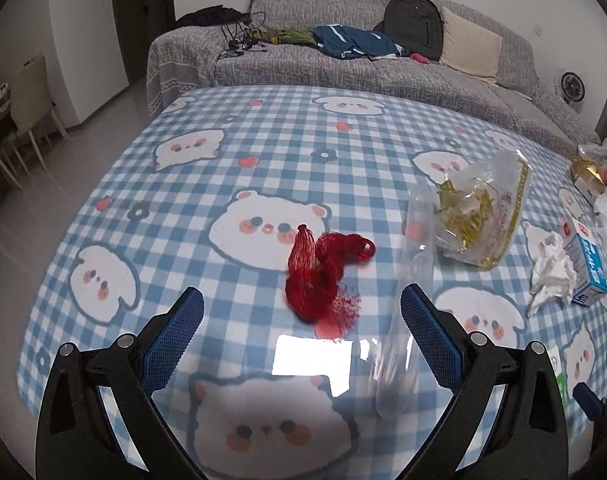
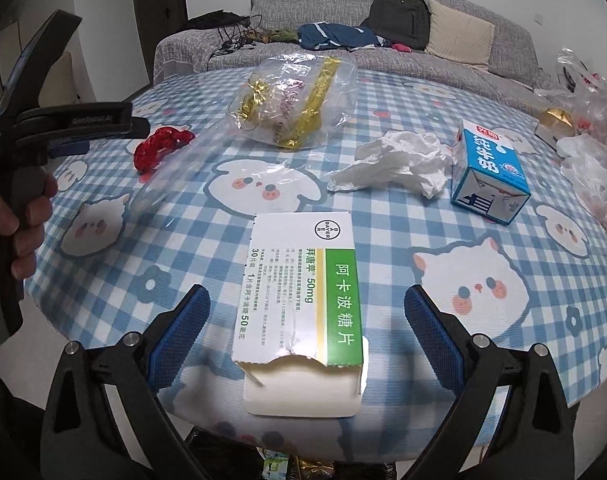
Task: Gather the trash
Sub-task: 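Grasp the red mesh net with the left tool while the right tool grasps the white medicine box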
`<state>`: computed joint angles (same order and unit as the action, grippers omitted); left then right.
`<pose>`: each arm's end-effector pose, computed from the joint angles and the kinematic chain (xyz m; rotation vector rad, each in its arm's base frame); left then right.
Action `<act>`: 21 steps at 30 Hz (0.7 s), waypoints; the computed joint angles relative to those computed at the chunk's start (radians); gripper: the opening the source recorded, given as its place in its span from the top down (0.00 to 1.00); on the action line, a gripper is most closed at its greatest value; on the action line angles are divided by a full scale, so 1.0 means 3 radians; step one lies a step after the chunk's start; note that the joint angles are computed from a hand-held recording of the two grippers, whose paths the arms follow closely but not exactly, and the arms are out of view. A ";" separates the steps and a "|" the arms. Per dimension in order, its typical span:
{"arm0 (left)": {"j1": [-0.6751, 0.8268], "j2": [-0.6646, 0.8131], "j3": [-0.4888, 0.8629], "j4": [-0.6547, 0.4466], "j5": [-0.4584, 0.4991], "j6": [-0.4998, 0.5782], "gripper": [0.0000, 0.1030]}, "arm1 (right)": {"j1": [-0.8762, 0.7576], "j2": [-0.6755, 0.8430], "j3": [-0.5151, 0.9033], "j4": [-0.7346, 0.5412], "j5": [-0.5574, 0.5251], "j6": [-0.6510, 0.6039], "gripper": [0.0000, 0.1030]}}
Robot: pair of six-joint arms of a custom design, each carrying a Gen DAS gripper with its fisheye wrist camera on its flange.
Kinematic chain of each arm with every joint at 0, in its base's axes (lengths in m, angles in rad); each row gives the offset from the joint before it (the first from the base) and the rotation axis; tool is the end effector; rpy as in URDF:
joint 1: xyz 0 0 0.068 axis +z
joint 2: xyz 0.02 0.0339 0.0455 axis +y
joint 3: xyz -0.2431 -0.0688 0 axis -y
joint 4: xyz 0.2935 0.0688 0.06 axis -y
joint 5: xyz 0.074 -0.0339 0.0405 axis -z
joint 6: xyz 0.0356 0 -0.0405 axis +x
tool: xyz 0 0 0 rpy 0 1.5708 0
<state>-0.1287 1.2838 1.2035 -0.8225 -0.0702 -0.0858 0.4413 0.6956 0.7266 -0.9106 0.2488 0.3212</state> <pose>0.3141 -0.0381 0.2969 0.0229 2.4704 -0.0055 0.1792 0.0750 0.2548 -0.0364 2.4142 0.0432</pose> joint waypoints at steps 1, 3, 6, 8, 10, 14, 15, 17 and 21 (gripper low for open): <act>0.0010 0.0103 0.0058 0.0017 -0.0010 0.0012 0.06 | -0.0006 0.0037 -0.0002 0.0033 -0.0018 -0.0003 0.12; 0.0021 0.0293 0.0160 0.0033 -0.0026 0.0026 0.06 | -0.0016 0.0092 -0.0011 0.0087 -0.0039 0.0006 0.12; 0.0002 0.0497 0.0270 0.0033 -0.0081 0.0017 0.07 | -0.0053 0.0183 -0.0015 0.0160 -0.0092 0.0009 0.16; -0.0015 0.0575 0.0304 0.0056 -0.0121 0.0005 0.07 | -0.0066 0.0215 -0.0036 0.0202 -0.0114 0.0008 0.19; -0.0025 0.0658 0.0348 0.0070 -0.0147 0.0007 0.10 | -0.0022 0.0254 -0.0048 0.0252 -0.0018 -0.0012 0.21; -0.0024 0.0814 0.0452 0.0029 -0.0196 -0.0017 0.18 | -0.0011 0.0276 -0.0053 0.0309 0.0037 -0.0047 0.27; -0.0015 0.0829 0.0460 0.0023 -0.0198 -0.0031 0.20 | -0.0015 0.0276 -0.0054 0.0319 0.0029 -0.0062 0.28; -0.0014 0.0843 0.0466 0.0020 -0.0201 -0.0043 0.25 | -0.0022 0.0293 -0.0045 0.0332 0.0022 -0.0074 0.32; -0.0011 0.0820 0.0440 0.0021 -0.0135 -0.0072 0.42 | -0.0027 0.0288 -0.0042 0.0340 0.0013 -0.0078 0.43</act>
